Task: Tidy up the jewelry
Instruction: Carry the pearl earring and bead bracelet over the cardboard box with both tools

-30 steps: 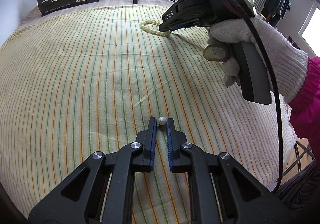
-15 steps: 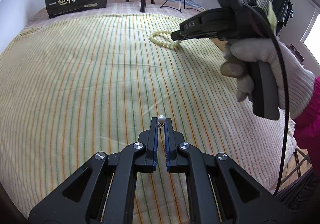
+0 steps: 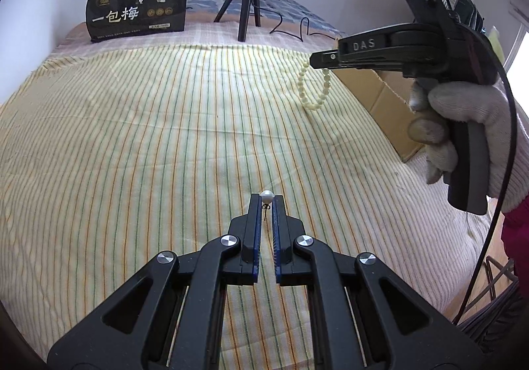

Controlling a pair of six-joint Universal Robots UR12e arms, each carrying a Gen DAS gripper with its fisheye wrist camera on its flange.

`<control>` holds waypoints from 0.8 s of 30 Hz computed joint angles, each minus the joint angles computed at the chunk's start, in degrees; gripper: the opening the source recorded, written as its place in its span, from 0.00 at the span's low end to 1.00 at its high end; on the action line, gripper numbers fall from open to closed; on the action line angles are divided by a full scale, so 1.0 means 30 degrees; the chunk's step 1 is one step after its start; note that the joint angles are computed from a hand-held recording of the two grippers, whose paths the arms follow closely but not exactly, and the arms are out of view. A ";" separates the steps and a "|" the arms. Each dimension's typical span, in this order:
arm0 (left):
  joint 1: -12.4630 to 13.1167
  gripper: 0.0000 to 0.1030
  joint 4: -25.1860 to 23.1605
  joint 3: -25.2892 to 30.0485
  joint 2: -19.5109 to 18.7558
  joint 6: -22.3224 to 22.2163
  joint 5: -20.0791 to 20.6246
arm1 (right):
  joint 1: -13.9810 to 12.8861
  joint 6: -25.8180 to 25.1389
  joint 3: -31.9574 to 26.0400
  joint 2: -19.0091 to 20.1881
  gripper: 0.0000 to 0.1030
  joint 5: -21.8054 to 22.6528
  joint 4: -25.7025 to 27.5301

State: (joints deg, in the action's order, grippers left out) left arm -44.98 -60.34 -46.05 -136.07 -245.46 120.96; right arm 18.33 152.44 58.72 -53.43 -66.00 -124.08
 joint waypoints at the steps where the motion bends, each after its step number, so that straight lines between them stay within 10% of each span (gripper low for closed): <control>1: -0.0007 0.04 -0.0027 0.0047 -0.0005 0.0007 0.0077 | -0.0027 -0.0011 0.0044 -0.0054 0.06 0.0054 -0.0004; 24: -0.0095 0.04 0.0535 0.2406 -0.0890 0.2063 0.0988 | -0.1398 0.0377 0.1090 -0.1622 0.06 0.1881 -0.1087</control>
State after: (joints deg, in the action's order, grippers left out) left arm -45.26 -58.74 -38.83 -138.74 -239.27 123.93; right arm 14.13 153.57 61.99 -58.30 -60.36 -127.34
